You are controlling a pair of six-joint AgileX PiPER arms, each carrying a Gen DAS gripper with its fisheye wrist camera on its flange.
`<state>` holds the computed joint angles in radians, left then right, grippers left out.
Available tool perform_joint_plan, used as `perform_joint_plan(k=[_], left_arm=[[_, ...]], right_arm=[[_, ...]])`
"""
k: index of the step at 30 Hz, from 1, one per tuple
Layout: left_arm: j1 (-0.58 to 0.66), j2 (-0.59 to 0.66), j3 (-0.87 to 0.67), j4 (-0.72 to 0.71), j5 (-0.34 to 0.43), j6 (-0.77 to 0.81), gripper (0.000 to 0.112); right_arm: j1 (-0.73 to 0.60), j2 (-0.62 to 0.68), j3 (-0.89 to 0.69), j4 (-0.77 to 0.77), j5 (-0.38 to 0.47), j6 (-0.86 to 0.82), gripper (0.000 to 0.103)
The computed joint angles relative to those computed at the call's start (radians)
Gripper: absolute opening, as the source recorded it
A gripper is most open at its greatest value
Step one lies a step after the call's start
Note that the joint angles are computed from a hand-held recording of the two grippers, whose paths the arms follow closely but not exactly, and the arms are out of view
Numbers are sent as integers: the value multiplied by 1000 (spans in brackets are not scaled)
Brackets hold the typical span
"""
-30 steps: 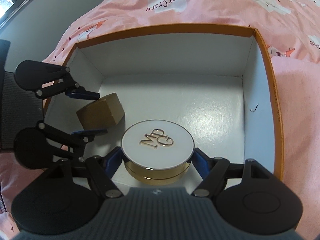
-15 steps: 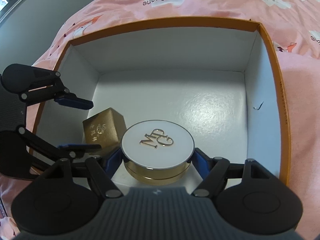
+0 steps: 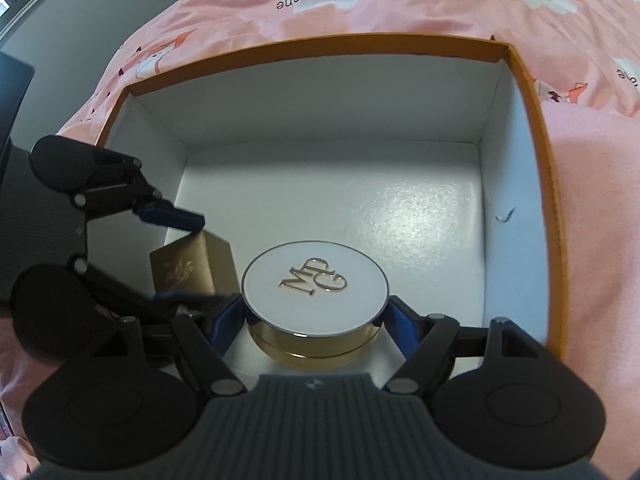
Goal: Organize rigid objects
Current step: 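Lower the gold cube onto the box floor and open the left gripper while the right lowers the compact, then set the compact on the box floor and open the right gripper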
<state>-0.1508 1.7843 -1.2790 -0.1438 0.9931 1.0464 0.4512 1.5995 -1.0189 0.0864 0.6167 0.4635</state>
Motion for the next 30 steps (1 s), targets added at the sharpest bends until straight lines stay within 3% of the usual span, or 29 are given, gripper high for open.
perform_joint_plan(k=[9, 10, 11, 16, 24, 27, 30], left_arm=[[83, 42, -104, -20, 165, 83, 67], [85, 45, -112, -26, 165, 77, 68], [91, 40, -111, -36, 163, 80, 67], [167, -16, -79, -142, 131, 132, 68], [351, -214, 43, -350, 53, 93, 65], [386, -255, 69, -336, 23, -6, 57], [385, -255, 68, -281, 10, -97, 41]], right_arm=[[24, 65, -54, 68, 8, -62, 74], [29, 75, -64, 64, 13, -59, 73], [32, 83, -72, 65, 17, -61, 63], [28, 99, -101, 131, 25, -114, 54], [40, 127, -150, 29, 102, -8, 55], [22, 154, -151, 64, 124, -4, 55], [16, 169, -135, 111, 113, -21, 55]])
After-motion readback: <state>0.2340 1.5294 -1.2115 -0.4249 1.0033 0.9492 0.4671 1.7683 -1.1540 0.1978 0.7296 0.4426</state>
